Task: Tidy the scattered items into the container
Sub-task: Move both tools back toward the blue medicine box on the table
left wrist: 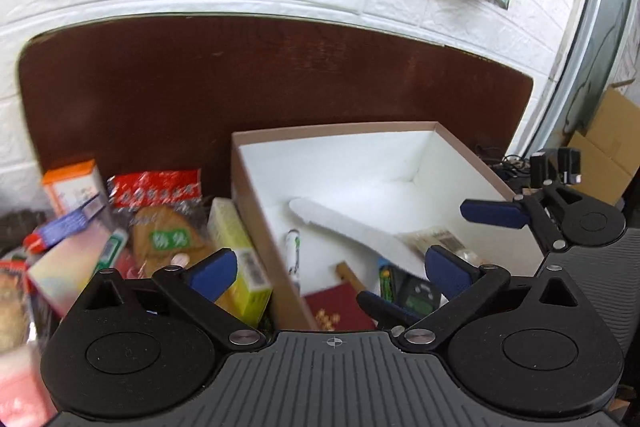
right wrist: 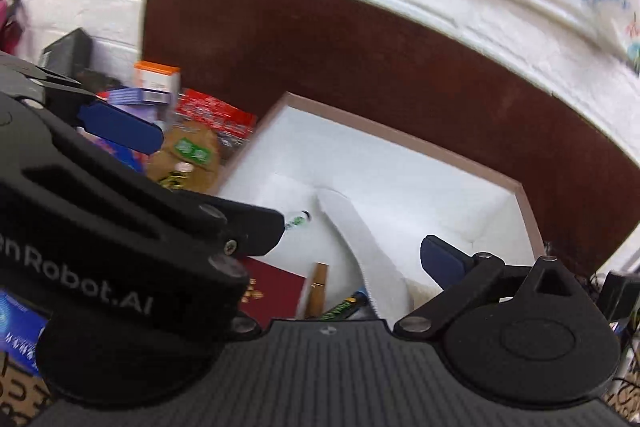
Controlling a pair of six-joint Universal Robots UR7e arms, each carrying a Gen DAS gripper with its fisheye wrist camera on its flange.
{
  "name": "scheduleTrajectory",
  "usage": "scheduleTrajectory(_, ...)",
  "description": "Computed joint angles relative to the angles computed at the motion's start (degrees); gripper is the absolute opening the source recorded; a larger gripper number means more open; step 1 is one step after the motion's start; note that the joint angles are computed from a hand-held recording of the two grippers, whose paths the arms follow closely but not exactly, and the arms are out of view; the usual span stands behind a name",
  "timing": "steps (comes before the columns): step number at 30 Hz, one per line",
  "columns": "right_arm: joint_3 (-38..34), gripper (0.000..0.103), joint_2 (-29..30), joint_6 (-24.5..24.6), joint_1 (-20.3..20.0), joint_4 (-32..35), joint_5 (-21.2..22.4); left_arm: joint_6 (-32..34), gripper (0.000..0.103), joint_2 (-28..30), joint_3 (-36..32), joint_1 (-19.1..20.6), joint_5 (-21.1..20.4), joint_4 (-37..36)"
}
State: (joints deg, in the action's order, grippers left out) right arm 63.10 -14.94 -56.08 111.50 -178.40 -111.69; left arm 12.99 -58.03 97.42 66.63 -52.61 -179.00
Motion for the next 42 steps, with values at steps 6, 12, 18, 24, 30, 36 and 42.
scheduleTrajectory(6, 9.0, 0.101, -3.5, -1.4, 1.6, -5.7, 2.6, -2.6, 0.103, -6.7, 9.3, -1.4, 1.2, -4.4)
scheduleTrajectory(12, 18.2, 0.101, -6.4, 0.6, 1.6, -9.9, 10.9, -5.5, 0.103, -15.1, 21.8, -3.1, 2.7, -8.4)
scheduleTrajectory(18, 29.4, 0.101, -8.5, 4.1, -0.5, -13.3, 17.3, -5.8, 0.103, -21.2, 35.2, -2.6, 5.3, -15.7)
scheduleTrajectory(24, 31.3, 0.101, -6.3, 11.2, -2.3, -9.7, 12.8, -10.1, 0.099, -22.7, 39.7, 1.8, 6.6, -13.1)
scheduleTrajectory(30, 30.7, 0.101, -5.4, 11.4, -2.6, -9.6, 12.6, -12.1, 0.092, -22.1, 37.4, 6.0, 2.2, -12.4)
scheduleTrajectory(36, 29.9, 0.094, -4.4, 5.3, -2.6, -9.1, 14.8, -13.0, 0.08, -21.8, 35.6, 7.8, -1.4, -8.7)
scheduleTrajectory(42, 27.8, 0.075, -3.1, 3.8, -2.2, -5.7, 14.1, -13.1, 0.066, -22.2, 35.0, 9.1, -3.2, -8.2)
